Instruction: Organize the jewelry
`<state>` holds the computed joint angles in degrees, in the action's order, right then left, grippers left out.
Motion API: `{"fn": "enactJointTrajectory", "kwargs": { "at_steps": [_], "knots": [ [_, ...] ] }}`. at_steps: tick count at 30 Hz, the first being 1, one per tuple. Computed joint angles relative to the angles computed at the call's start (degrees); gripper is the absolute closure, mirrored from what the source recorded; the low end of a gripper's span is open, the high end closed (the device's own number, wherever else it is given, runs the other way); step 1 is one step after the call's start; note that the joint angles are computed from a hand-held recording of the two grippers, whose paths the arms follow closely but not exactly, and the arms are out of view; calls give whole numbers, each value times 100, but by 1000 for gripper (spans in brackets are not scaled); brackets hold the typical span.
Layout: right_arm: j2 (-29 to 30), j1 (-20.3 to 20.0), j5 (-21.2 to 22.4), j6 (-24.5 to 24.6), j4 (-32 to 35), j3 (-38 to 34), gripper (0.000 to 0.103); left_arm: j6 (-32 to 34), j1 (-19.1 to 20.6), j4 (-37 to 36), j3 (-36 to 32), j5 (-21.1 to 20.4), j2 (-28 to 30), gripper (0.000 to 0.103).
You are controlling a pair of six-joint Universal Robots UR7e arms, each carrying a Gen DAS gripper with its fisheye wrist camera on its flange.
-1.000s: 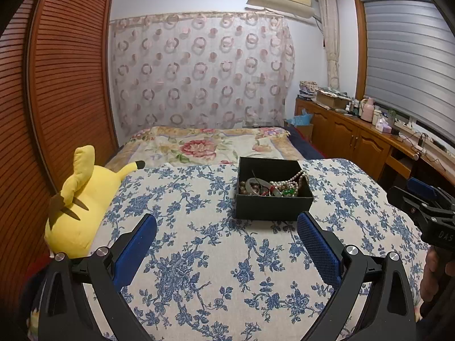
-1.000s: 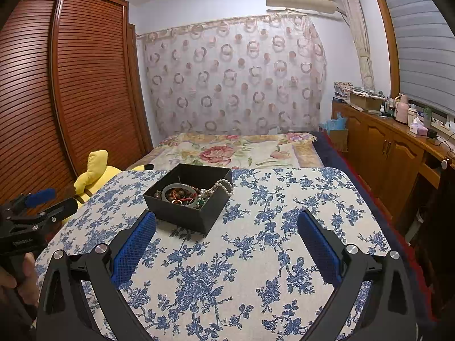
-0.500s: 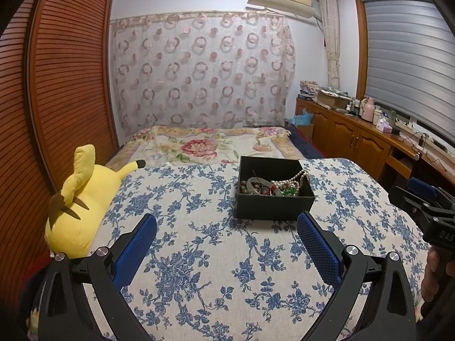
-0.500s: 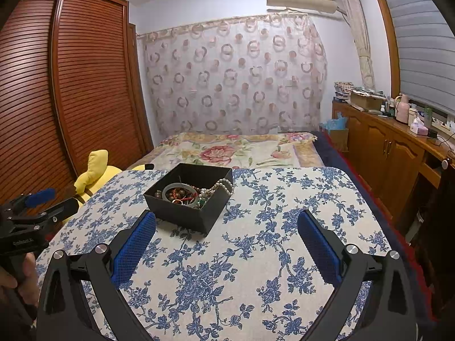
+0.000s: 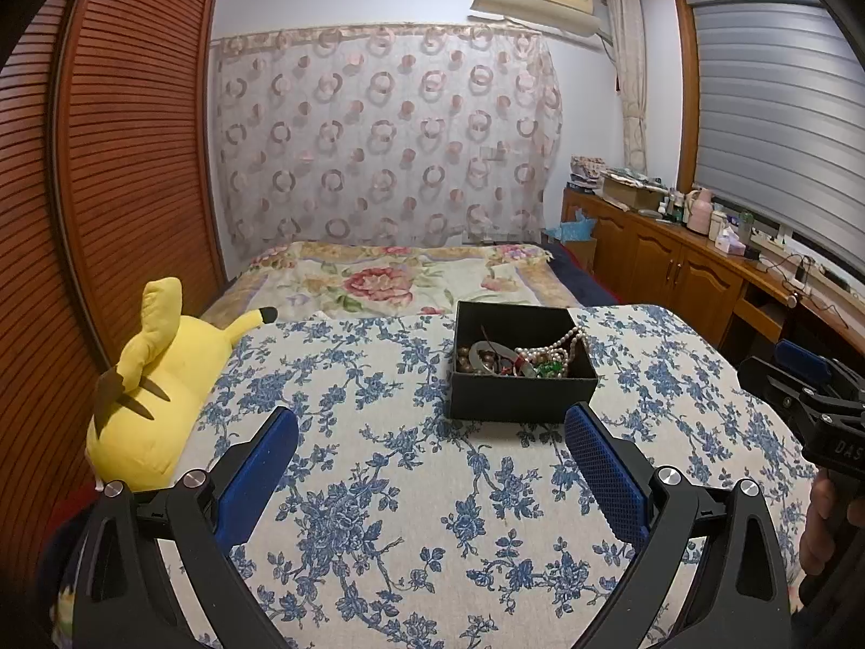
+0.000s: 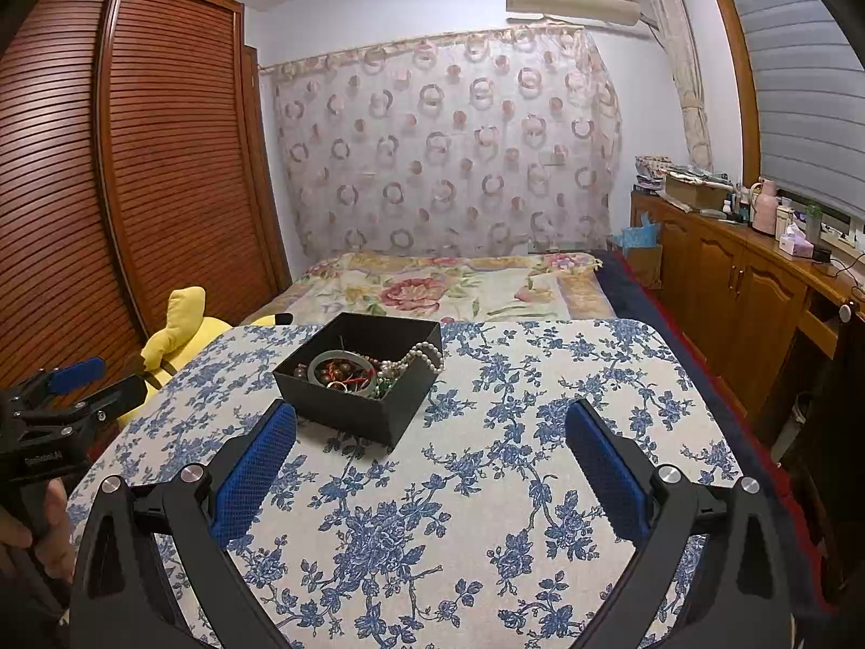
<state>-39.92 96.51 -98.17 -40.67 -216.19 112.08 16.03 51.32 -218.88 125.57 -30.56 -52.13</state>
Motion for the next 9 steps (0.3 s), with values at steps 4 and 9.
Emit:
{"fn": "enactJointTrajectory", "kwargs": {
  "at_steps": [4,9],
  "knots": [
    [0,-1,1,6,-2,-1,3,-7,-1,5,1,8,-1,8],
    [-2,-4,4,10,2,1,3,6,-2,-17,-2,6,7,8]
  ]
}}
